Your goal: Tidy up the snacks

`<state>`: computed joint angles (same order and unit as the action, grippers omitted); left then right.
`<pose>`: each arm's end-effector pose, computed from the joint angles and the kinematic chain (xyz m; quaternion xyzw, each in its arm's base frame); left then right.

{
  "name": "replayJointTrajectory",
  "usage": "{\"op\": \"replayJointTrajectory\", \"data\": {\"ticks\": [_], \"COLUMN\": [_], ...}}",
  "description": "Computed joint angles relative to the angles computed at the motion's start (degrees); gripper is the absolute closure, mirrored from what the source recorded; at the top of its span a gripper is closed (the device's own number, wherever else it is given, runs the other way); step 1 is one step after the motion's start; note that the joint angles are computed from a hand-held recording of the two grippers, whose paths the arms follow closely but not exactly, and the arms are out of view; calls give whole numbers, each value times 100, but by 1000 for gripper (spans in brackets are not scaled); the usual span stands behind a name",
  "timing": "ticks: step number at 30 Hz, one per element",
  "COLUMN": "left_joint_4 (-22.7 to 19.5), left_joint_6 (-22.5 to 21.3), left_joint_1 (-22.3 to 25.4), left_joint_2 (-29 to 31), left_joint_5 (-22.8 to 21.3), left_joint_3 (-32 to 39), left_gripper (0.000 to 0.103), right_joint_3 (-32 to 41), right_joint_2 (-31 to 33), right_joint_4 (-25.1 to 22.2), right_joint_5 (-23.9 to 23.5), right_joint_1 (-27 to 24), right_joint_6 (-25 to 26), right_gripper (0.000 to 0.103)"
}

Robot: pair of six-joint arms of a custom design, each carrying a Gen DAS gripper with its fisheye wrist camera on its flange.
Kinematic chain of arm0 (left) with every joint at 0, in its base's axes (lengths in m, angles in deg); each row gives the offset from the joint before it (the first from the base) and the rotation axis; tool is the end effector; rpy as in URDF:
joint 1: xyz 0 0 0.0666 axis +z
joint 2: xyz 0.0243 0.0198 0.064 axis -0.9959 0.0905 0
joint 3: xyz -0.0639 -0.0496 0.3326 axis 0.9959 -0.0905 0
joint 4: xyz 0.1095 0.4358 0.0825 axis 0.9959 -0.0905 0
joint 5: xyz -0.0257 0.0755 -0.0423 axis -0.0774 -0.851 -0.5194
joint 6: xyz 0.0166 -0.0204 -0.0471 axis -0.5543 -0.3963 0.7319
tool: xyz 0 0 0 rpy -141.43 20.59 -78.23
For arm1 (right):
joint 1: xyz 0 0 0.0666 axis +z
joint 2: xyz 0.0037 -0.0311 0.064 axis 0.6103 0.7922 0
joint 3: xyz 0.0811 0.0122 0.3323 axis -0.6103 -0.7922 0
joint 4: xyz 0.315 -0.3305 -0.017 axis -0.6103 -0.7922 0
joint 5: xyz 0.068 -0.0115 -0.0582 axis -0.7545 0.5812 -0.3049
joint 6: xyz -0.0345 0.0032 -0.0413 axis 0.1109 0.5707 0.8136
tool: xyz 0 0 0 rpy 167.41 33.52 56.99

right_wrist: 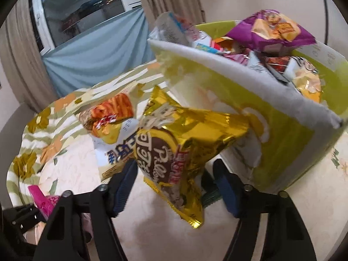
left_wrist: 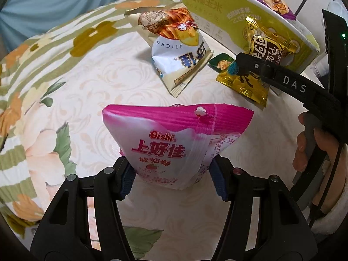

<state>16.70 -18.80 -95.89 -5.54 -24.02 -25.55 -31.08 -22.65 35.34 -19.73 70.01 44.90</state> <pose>0.4223 -0.0876 0.2853 0.1101 0.9623 -0.0823 0.2346 0.3980 0.2436 0.2986 0.0326 0.9205 0.1214 0.3699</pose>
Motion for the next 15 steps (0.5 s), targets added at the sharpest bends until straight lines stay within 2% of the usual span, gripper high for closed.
{"op": "replayJointTrajectory", "data": {"ticks": [3, 5, 7, 12, 15], "left_joint_4": [17, 21, 11, 65, 118], "left_joint_6": [-16, 0, 49, 215, 431], "left_joint_1": [23, 34, 48, 142, 258], "left_joint_2": [28, 48, 67, 90, 100], "left_joint_5": [38, 63, 88, 180, 343], "left_joint_3": [9, 24, 47, 86, 82], "left_gripper": [47, 47, 49, 60, 61], "right_joint_3": [-2, 17, 1, -64, -68], "right_joint_2": [-11, 1, -31, -179, -261], "right_joint_4": [-42, -73, -90, -107, -151], "right_joint_5": [-58, -98, -173, -218, -175], "right_joint_1": [-15, -29, -62, -94, -61], "right_joint_6": [81, 81, 133, 266, 369], "right_gripper": [45, 50, 58, 62, 62]}}
